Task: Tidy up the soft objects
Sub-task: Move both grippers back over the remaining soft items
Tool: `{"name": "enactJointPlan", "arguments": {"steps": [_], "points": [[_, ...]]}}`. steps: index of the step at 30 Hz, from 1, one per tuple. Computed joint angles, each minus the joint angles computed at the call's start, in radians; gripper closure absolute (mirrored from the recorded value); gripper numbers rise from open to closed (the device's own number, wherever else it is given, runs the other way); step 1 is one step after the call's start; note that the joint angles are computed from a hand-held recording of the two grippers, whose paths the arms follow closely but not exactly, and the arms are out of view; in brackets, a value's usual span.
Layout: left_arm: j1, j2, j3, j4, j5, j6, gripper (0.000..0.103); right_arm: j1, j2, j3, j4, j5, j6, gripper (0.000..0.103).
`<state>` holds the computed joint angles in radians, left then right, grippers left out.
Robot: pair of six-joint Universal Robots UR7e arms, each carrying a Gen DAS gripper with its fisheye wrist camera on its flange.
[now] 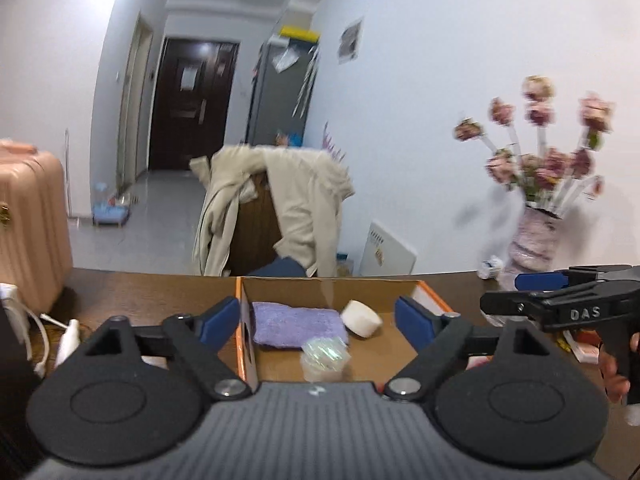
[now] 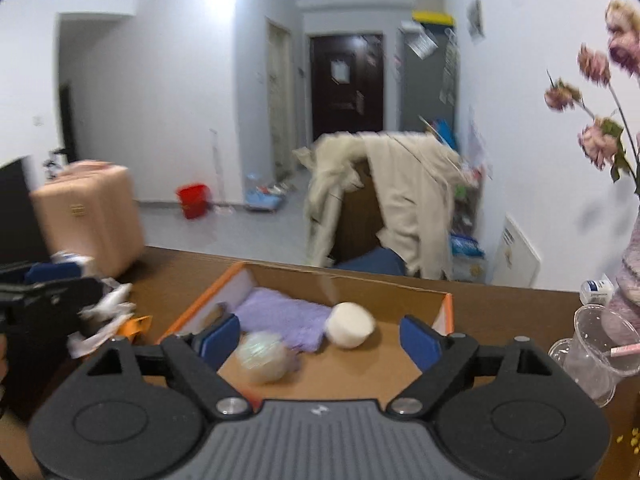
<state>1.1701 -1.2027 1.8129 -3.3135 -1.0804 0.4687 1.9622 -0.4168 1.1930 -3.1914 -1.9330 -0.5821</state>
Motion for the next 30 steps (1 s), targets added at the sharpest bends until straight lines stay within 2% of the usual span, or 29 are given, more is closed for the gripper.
{"name": "enactJointPlan", "arguments": {"steps": [4, 8, 10, 12, 15, 18, 19, 22, 30], "points": [[-0.061, -0.116, 0.252, -0.195, 0.011, 0.029, 0.004, 0.019, -0.104, 0.317, -0.288, 0.041, -0.055, 0.012], [-0.093, -0.190, 0.494, -0.412, -0.005, 0.061, 0.000, 0.032, -0.111, 0.534, -0.616, 0.059, -0.117, 0.010], [-0.104, -0.190, 0.585, -0.525, 0.009, 0.053, 0.000, 0.040, -0.091, 0.619, -0.761, 0.035, -0.110, 0.002], [-0.109, -0.172, 0.661, -0.626, 0.035, 0.030, 0.000, 0.055, -0.032, 0.674, -0.933, -0.036, -0.076, 0.002], [-0.113, -0.145, 0.756, -0.726, 0.070, 0.013, 0.000, 0.063, 0.048, 0.733, -1.119, -0.106, -0.041, 0.002], [-0.093, -0.165, 0.801, -0.716, 0.048, 0.006, 0.000, 0.062, 0.083, 0.782, -1.170, -0.134, -0.013, 0.002], [-0.091, -0.168, 0.808, -0.716, 0.047, 0.004, 0.000, 0.064, 0.094, 0.792, -1.185, -0.138, -0.030, 0.002], [-0.092, -0.180, 0.808, -0.716, 0.036, 0.001, 0.000, 0.071, 0.109, 0.804, -1.197, -0.138, -0.055, 0.002], [-0.097, -0.172, 0.807, -0.712, 0.028, 0.013, 0.000, 0.080, 0.119, 0.800, -1.191, -0.124, -0.051, 0.002]]}}
